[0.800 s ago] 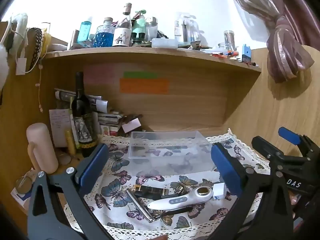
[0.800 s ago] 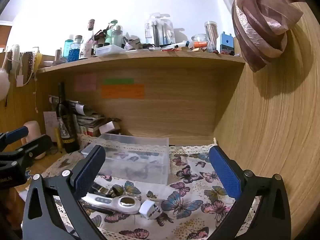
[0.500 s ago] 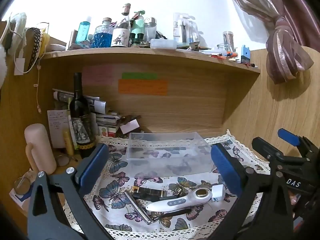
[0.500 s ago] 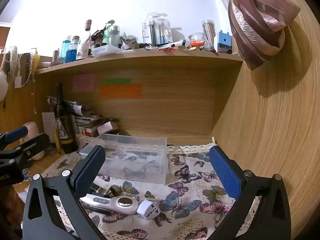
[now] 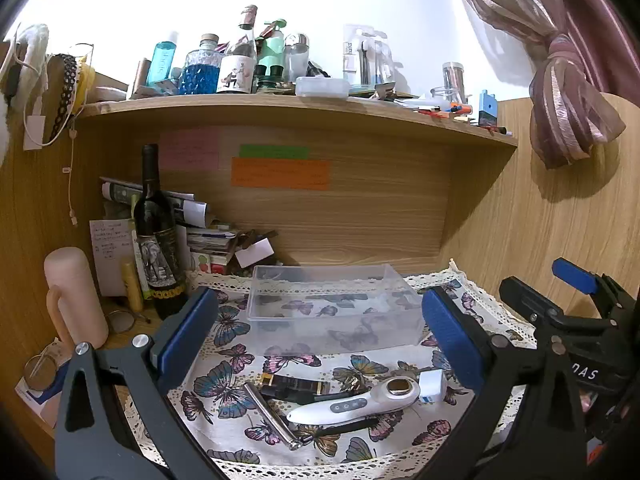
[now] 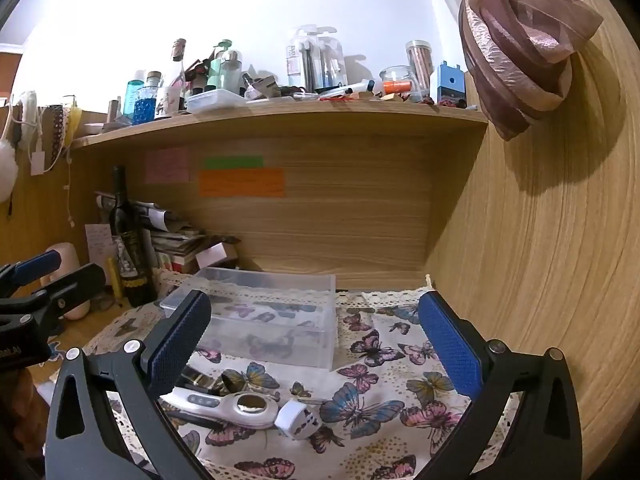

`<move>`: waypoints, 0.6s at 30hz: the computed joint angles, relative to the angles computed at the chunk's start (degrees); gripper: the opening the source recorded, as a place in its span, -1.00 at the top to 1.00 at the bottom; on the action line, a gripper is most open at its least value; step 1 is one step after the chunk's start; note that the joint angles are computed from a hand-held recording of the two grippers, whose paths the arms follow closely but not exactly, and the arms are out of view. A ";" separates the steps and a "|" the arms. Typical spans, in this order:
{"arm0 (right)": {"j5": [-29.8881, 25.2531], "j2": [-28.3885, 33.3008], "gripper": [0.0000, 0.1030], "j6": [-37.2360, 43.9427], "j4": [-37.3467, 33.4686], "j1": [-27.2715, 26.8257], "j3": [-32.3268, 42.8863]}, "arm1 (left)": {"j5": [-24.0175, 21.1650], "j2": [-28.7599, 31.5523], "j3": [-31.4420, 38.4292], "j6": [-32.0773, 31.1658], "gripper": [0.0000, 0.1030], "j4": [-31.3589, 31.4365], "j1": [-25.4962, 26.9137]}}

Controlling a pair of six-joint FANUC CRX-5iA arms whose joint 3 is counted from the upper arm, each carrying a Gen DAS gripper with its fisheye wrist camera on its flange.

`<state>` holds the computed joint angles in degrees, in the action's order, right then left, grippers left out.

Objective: Organize rigid objects

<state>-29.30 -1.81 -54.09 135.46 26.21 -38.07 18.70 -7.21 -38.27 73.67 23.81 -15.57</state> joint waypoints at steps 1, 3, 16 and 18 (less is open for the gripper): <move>0.20 0.01 -1.00 -0.46 0.60 -0.27 0.03 | -0.03 -0.06 0.00 0.32 -1.00 -0.40 0.12; -0.16 -0.18 -1.00 0.36 -0.31 0.29 0.00 | 0.38 -0.04 -0.13 -0.28 -1.00 0.00 -0.07; -1.17 -0.85 -1.00 -0.16 0.52 1.09 -0.46 | 0.41 -0.09 -0.10 1.70 -1.00 -2.24 0.13; -1.23 -0.89 -1.00 0.07 0.34 1.23 -0.46 | -0.30 -0.15 0.19 2.68 -1.00 -2.99 0.40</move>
<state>-30.54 -2.70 -54.03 135.80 27.44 -38.53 18.41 -7.36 -38.08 76.35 20.82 -15.17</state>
